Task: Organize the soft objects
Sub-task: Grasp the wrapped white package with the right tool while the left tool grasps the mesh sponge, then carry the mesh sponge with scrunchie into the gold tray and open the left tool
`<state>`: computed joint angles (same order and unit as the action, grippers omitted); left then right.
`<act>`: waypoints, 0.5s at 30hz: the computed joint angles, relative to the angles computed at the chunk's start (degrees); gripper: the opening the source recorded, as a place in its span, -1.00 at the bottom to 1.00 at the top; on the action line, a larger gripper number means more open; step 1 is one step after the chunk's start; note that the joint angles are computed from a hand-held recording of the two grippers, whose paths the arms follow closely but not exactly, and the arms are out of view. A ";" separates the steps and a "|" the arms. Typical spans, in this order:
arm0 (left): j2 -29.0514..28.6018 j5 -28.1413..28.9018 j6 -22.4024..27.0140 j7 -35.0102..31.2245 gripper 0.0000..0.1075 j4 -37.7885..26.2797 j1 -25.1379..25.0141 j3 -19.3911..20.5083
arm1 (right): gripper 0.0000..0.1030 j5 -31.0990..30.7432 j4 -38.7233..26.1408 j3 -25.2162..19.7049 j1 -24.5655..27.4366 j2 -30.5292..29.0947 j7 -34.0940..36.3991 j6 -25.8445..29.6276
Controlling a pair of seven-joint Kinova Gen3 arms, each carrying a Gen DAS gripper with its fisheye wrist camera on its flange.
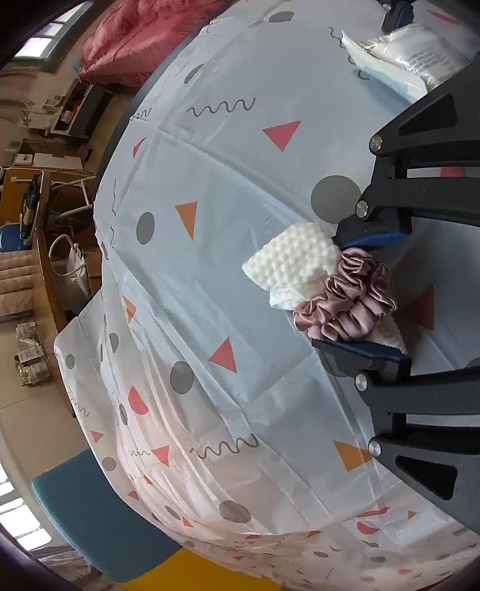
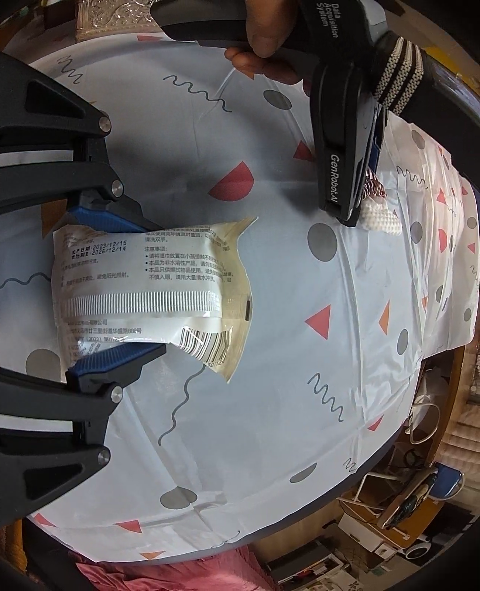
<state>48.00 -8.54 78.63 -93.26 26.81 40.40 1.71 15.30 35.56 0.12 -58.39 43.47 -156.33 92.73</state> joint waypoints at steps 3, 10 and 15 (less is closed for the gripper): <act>-2.41 2.35 -0.37 2.08 -0.24 2.95 -1.37 1.24 | 0.05 0.31 -0.19 0.06 -0.45 0.28 0.31 0.00; -5.17 3.82 3.52 7.60 -0.24 4.77 -2.01 1.70 | 0.05 0.64 -1.36 0.38 -1.03 1.12 0.59 0.53; -6.41 3.81 6.51 14.10 -0.23 1.89 -3.61 0.81 | 0.05 1.61 -2.83 0.82 -2.08 2.03 1.91 1.66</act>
